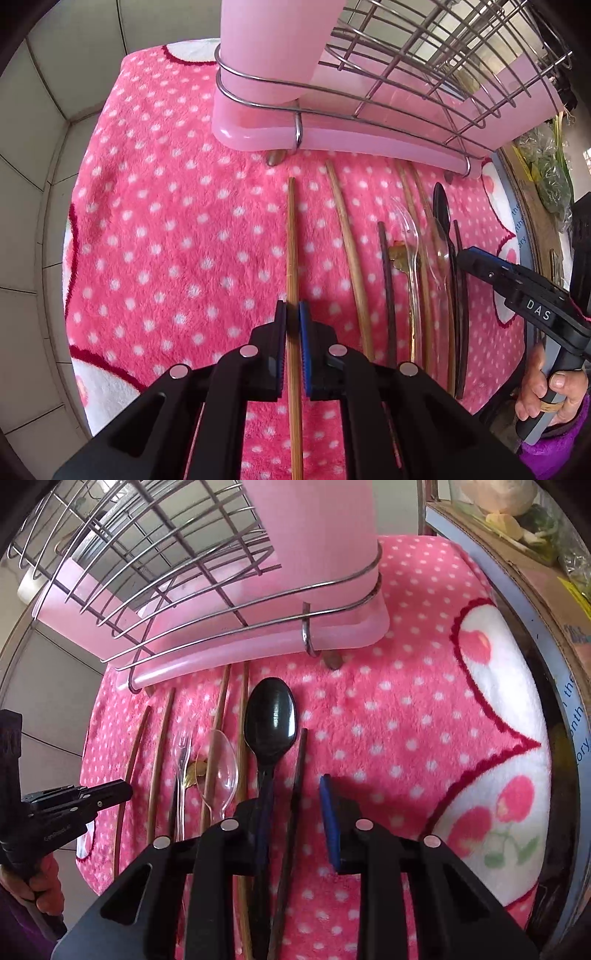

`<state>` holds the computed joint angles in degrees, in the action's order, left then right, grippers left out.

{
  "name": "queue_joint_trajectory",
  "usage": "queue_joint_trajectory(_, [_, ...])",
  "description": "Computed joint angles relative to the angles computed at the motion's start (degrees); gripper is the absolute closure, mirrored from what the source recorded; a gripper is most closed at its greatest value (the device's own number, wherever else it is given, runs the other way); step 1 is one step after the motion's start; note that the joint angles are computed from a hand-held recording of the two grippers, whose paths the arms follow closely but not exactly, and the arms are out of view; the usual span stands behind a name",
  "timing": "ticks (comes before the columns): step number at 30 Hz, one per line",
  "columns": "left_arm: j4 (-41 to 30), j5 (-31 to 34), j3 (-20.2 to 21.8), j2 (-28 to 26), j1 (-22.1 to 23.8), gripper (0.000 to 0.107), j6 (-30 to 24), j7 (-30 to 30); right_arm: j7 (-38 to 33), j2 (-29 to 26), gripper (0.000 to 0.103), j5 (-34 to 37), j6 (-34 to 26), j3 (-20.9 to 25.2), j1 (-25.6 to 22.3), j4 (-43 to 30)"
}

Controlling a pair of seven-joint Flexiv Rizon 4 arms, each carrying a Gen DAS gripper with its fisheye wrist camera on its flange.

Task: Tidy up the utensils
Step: 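Lower the left tool onto a wooden chopstick while the right tool lowers onto a black spoon, then close the left tool on the chopstick while the right tool closes on the black spoon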

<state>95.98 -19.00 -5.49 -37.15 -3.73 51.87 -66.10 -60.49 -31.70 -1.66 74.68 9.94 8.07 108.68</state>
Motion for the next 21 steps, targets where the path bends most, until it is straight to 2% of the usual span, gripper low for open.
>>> queue_joint_trajectory(1, [-0.73,0.92,0.52,-0.29,-0.50,0.100,-0.57,-0.36,-0.84,-0.26,0.095,0.21,0.18,0.74,-0.38,-0.34])
queue_joint_trajectory(3, [-2.44,2.56,1.41,-0.91,-1.33,0.100,-2.46,-1.36,-0.97,-0.77,0.101,0.05,-1.25,0.81,0.01,-1.47])
queue_joint_trajectory(9, [-8.86,5.94,2.50,-3.50,-2.91,0.099,-9.35,-4.20,-5.93,0.42,0.103,5.39,-0.96,5.41,-5.09,-0.17])
queue_joint_trajectory(12, [-12.62,6.85,2.79,-5.30,-3.13,0.099,-13.00,-5.47,-5.37,1.10,0.103,4.95,-1.69,3.15,-3.48,0.57])
queue_joint_trajectory(14, [-14.66,7.15,2.86,-6.21,-3.07,0.099,-14.77,-6.17,-6.99,0.51,0.103,7.32,-4.22,5.12,-5.51,-0.85])
queue_joint_trajectory(18, [-15.85,6.99,2.58,-6.91,-2.50,0.098,-15.48,-6.56,-7.20,0.84,0.102,9.06,-6.29,4.73,-5.12,-2.07])
queue_joint_trajectory(21, [-15.66,6.19,2.07,-7.13,-1.84,0.098,-14.87,-6.17,-7.41,2.12,0.102,9.76,-5.08,3.69,-4.72,-1.36])
